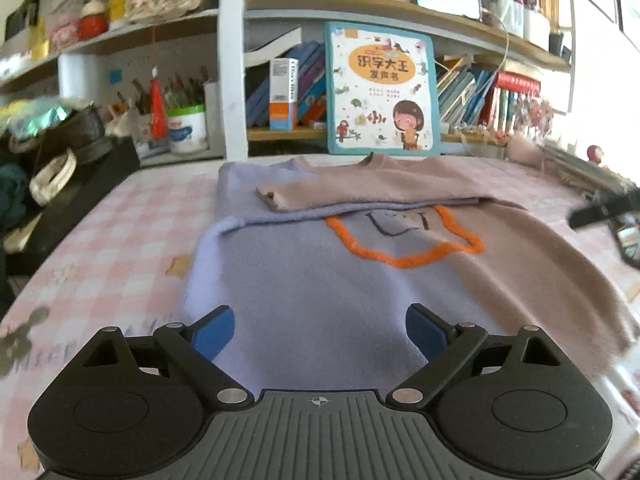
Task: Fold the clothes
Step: 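Lift the pink sleeve with the right gripper, lay it over the lavender sleeve, open, then grasp the lavender hem with the left gripper while the right gripper grasps the pink hem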
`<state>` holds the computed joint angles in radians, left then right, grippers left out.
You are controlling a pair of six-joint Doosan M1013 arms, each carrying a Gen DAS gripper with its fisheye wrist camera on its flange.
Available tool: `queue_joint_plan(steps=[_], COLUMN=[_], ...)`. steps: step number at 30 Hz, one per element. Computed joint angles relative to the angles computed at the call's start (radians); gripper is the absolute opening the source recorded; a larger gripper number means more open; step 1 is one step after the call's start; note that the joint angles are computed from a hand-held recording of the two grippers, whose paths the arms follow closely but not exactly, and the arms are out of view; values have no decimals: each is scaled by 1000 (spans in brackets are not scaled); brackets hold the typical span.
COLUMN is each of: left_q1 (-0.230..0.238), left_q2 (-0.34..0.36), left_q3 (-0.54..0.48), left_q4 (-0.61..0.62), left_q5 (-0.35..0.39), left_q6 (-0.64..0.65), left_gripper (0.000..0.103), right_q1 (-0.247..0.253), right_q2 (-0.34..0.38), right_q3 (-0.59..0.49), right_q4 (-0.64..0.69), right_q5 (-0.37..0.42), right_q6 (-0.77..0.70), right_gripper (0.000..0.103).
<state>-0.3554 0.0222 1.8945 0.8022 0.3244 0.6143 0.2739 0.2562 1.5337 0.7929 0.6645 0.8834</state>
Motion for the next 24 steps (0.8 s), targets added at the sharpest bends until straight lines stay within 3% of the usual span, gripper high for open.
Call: queue_joint_plan(steps=[3, 9, 11, 14, 16, 21, 24], left_q1=[-1, -35, -40, -36, -30, -5, 16], left_q2=[-37, -93, -107, -119, -118, -102, -97], left_q3=[25, 56, 69, 83, 81, 68, 69], left_q4=[-23, 76, 104, 121, 101, 57, -36], left_q5=[24, 109, 100, 87, 101, 124, 65], left_q6=[-35, -154, -193, -234, -234, -232, -174], left_gripper=[94, 94, 93, 73, 54, 51, 51], right_q1=[-13, -31, -33, -39, -41, -42, -32], right_q2=[-50, -113, -128, -142, -142, -131, -122], right_q3=[80, 195, 222, 251, 255, 246, 234], right_q4=[9, 156, 211, 294, 310, 323, 269], right_q5=[-51, -128, -150, -154, -136, -83, -88], right_q6=[10, -50, -87, -139, -138, -137, -82], right_gripper=[47, 47, 47, 45, 43, 38, 38])
